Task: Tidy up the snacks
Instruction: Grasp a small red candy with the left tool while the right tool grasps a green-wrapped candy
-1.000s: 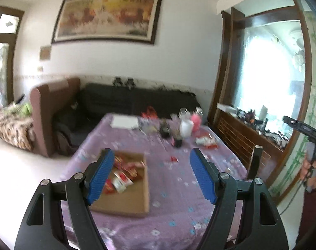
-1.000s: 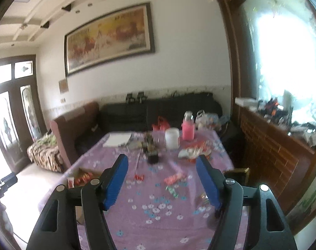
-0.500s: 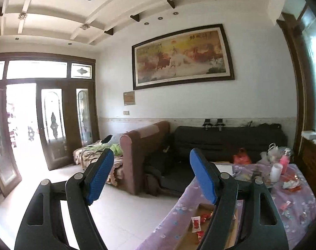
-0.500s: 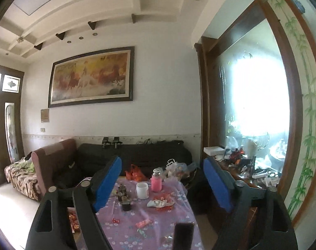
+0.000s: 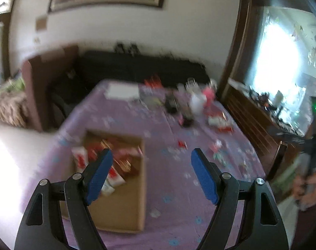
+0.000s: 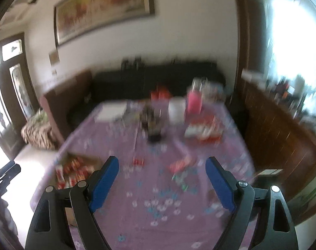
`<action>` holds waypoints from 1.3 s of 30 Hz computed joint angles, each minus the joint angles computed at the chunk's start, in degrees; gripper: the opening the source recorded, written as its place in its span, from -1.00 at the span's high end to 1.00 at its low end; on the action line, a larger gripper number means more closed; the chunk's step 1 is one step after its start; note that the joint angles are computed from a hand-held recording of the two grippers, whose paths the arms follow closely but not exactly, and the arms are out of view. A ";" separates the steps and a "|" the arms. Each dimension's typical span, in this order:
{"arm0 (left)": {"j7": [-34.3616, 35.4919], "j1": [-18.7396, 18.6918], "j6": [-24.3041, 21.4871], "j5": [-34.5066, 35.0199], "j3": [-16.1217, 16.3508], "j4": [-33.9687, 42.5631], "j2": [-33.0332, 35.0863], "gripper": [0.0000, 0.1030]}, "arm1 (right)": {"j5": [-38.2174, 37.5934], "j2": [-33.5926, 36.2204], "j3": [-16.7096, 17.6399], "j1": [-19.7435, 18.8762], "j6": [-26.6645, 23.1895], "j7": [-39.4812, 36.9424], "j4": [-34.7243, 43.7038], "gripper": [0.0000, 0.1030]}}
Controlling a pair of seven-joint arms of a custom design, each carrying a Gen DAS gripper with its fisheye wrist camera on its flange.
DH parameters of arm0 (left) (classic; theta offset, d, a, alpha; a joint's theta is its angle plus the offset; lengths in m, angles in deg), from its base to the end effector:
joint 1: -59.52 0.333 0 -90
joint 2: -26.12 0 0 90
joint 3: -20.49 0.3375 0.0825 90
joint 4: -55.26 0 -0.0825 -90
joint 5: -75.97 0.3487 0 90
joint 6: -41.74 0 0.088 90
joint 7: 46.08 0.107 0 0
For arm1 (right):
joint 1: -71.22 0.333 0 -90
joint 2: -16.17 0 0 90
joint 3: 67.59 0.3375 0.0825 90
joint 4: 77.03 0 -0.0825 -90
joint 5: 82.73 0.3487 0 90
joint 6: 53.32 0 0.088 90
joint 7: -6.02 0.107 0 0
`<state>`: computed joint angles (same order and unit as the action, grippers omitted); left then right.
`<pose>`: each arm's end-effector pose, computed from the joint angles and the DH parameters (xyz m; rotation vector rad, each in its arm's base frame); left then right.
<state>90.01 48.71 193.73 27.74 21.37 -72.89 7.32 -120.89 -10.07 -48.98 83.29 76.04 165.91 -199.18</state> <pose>0.4567 -0.0581 0.6135 -1.4430 2.1059 -1.2275 0.3528 0.2308 0.6735 -1.3424 1.9944 -0.9210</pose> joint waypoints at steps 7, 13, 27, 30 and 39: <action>-6.78 1.58 -1.73 8.28 -5.08 2.48 8.76 -0.51 | -1.43 8.72 -5.93 -2.71 15.37 6.26 -11.24 -0.65; -12.86 2.39 -1.82 14.02 -8.41 9.02 17.25 -0.51 | -2.30 15.27 -11.10 -5.35 28.25 8.36 -15.41 -0.66; -28.53 -4.15 -1.76 41.76 -13.60 32.92 40.79 -0.50 | -17.22 21.14 -14.76 -6.55 34.24 17.91 -15.48 -0.51; -30.34 -6.67 -1.44 48.15 -12.79 37.46 45.32 -0.50 | -18.02 21.20 -14.77 -6.33 33.22 18.24 -15.16 -0.25; -32.71 -7.44 -5.53 54.07 -13.58 41.04 49.61 0.57 | -18.13 21.31 -14.87 -4.67 29.16 17.62 -14.18 0.34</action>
